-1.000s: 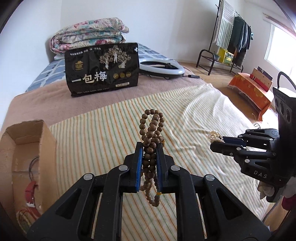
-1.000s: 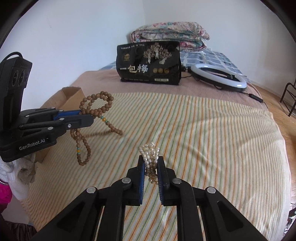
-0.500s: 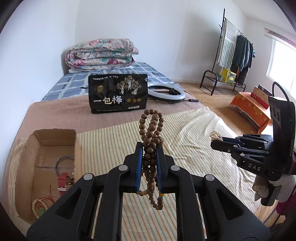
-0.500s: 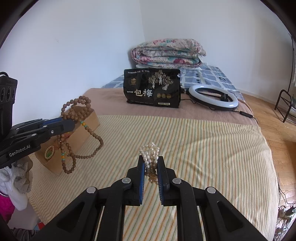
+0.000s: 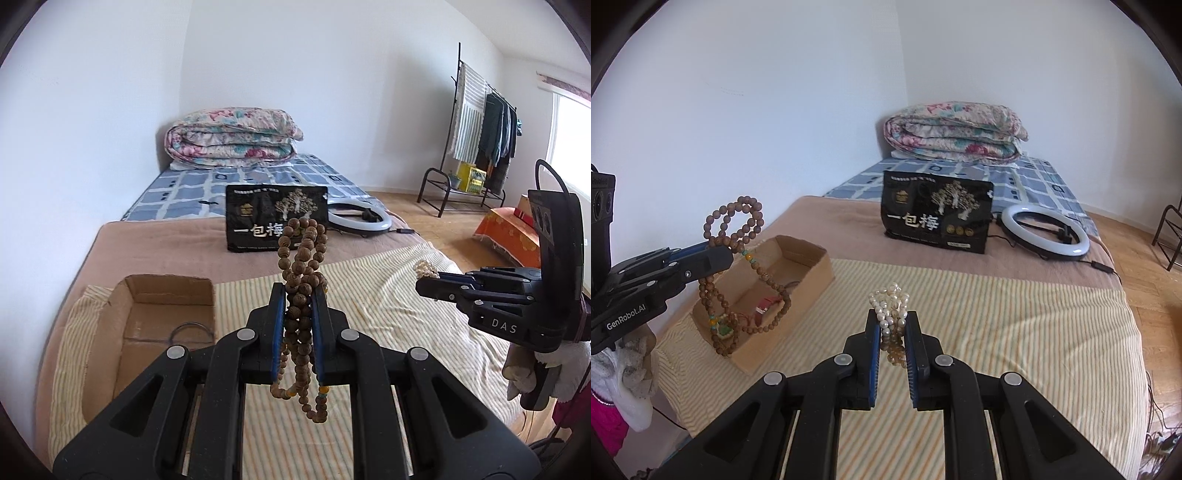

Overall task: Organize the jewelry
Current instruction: 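Lift the mala with the left gripper while the right carries the pearls over the box, then lower the mala into the box and open the left gripper while the right releases the pearls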

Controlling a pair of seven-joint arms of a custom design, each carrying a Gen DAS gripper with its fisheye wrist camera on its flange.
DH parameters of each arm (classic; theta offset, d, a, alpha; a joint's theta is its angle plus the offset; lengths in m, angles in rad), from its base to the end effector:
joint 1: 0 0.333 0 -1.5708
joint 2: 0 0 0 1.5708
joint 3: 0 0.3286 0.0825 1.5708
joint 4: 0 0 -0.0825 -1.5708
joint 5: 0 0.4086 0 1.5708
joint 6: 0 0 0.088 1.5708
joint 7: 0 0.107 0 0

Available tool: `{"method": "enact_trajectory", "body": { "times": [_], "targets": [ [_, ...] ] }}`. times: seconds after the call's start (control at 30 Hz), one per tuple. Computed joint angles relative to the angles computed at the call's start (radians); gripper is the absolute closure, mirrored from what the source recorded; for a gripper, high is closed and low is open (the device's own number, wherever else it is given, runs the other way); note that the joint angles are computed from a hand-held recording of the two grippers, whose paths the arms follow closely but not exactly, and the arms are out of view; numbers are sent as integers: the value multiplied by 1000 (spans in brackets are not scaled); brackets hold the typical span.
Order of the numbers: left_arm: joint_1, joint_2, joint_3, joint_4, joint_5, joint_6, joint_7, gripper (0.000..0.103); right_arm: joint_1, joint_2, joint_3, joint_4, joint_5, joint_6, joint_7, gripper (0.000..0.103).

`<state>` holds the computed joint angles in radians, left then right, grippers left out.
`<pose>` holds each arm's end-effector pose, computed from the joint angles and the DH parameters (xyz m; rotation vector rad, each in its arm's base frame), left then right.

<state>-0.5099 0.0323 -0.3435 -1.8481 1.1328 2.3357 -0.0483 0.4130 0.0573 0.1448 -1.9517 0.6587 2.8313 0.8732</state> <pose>0.4311 -0.4677 0.5654 -1.7064 1.5039 -0.9755 0.5604 0.3105 0.5398 -2.0563 0.9498 -0.3583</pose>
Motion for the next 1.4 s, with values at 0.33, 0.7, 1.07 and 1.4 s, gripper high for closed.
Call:
{"method": "enact_trajectory", "body": {
  "times": [0.33, 0.7, 1.07, 1.4],
  "targets": [
    [52, -133, -14, -136, -17, -35, -46, 92, 43, 73, 26, 93, -39, -11, 36, 93],
    [122, -254, -35, -267, -51, -65, -67, 92, 92, 208, 43, 252, -91, -51, 95, 93],
    [159, -304, -38, -356, -104, -61, -107, 92, 149, 361, 35, 438, -172, -109, 183, 92],
    [174, -300, -31, -395, -139, -53, -137, 92, 181, 494, 24, 597, -223, -185, 252, 92]
  ]
}}
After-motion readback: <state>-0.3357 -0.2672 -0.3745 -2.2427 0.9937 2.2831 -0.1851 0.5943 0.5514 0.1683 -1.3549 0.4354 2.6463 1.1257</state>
